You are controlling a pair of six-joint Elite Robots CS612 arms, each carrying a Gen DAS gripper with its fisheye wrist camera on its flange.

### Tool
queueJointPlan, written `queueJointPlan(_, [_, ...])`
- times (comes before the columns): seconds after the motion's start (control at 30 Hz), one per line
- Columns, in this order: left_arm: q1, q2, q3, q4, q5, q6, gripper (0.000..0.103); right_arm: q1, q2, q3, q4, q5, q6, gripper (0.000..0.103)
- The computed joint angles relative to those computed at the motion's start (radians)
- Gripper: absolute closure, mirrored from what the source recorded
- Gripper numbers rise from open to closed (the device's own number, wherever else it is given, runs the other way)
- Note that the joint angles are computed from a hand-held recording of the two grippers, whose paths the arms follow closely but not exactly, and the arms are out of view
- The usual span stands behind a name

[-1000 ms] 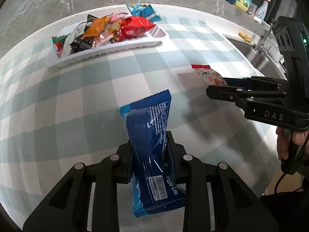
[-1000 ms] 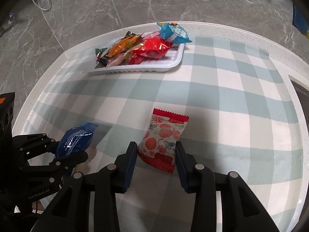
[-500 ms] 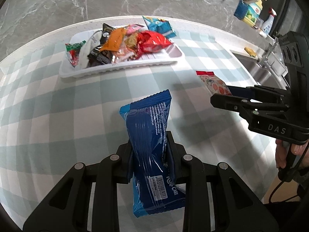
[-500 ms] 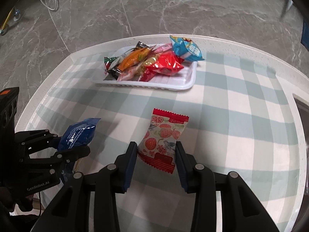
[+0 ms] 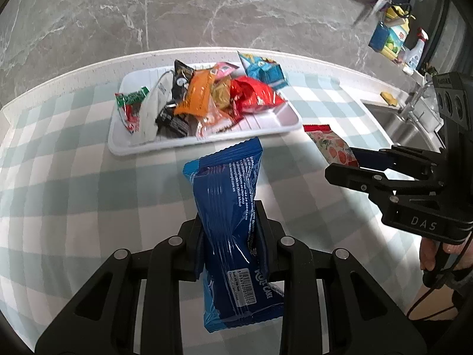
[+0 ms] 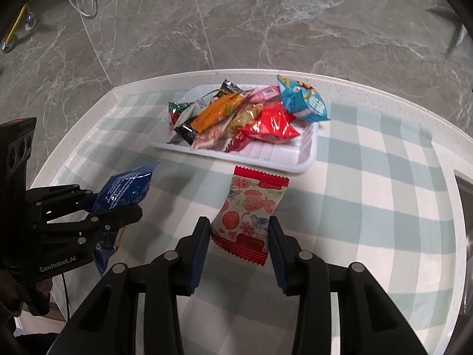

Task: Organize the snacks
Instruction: 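Carry the blue bag and candy packet into the white tray and release both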

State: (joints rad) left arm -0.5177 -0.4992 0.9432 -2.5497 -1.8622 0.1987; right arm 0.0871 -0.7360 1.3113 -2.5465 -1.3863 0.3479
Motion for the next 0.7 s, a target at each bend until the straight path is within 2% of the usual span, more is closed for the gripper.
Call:
queueJointPlan(0.37, [0.009,0.057,-0.128,0.043,-0.013,-0.01,0.078,-0.002,0.046,-0.088,0.023,0.0,-0.028,0.061])
queueJointPlan(0.7, [0.014,0.131,-0.283,0.109,-0.016,-0.03,0.078,-0.01,0.088,-0.159,0.044,0.011,-0.045,0.061])
